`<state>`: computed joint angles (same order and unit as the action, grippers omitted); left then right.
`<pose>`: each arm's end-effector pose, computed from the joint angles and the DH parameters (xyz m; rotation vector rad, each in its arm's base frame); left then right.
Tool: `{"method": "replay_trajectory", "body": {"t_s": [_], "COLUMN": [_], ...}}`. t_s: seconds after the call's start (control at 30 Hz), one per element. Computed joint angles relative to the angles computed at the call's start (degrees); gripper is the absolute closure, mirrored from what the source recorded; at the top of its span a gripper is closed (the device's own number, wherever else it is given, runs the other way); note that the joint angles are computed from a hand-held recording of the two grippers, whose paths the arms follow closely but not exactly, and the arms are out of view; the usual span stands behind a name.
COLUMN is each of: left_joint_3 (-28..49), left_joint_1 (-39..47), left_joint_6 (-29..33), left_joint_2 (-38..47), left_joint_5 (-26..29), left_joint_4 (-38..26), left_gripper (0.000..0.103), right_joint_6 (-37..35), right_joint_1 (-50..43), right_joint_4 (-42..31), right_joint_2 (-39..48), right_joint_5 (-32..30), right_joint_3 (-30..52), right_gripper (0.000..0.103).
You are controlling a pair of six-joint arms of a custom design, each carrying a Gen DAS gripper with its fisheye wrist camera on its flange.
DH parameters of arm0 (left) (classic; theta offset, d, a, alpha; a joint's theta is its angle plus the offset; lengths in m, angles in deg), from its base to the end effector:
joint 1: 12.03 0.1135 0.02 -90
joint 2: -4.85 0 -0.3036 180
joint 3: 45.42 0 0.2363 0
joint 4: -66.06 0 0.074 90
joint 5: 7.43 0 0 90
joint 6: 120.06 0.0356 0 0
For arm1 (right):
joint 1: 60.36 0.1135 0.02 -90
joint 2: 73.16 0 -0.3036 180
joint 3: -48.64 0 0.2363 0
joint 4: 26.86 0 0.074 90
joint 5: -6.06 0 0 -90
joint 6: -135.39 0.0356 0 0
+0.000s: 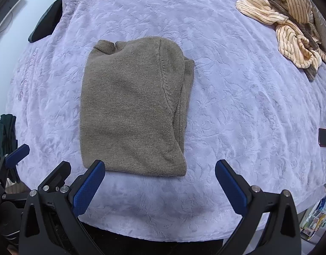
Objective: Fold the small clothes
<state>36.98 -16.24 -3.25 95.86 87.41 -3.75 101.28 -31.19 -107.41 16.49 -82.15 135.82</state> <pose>0.2800 -0.0236 0.2744 0.7946 2.8164 -0.0631 0.2342 0.1294 0.2981 0.7028 2.9468 0.0900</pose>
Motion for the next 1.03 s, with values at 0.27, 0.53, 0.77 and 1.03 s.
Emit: {"method": "replay_trajectory", "body": {"t_s": [0.27, 0.53, 0.77, 1.03], "left_joint_3": [0.02, -0.10, -0.36, -0.47], "left_joint_1": [-0.14, -0.23, -0.50, -0.92], "left_joint_6": [0.22, -0.02, 0.25, 1.09], "left_joint_2": [-0.13, -0.18, -0.21, -0.48], "left_joint_5": [-0.33, -0.53, -0.34, 0.42], "left_joint_4": [0.15, 0.72, 0.93, 1.01], "left_gripper": [0.000, 0.000, 0.000, 0.000], "right_joint_6": [0.01, 0.00, 0.12, 0.01], "right_joint_1": [0.05, -0.24, -0.25, -0.26], "right_joint_4": [0.10, 0.23, 0.28, 0.34], "right_joint_2": [0.31, 0.20, 0.21, 0.21], "right_joint_5": [-0.02, -0.34, -0.48, -0.40], "right_joint_3": [0.14, 0.05, 0.02, -0.11], "right_gripper": [0.000, 0.000, 0.000, 0.000]}}
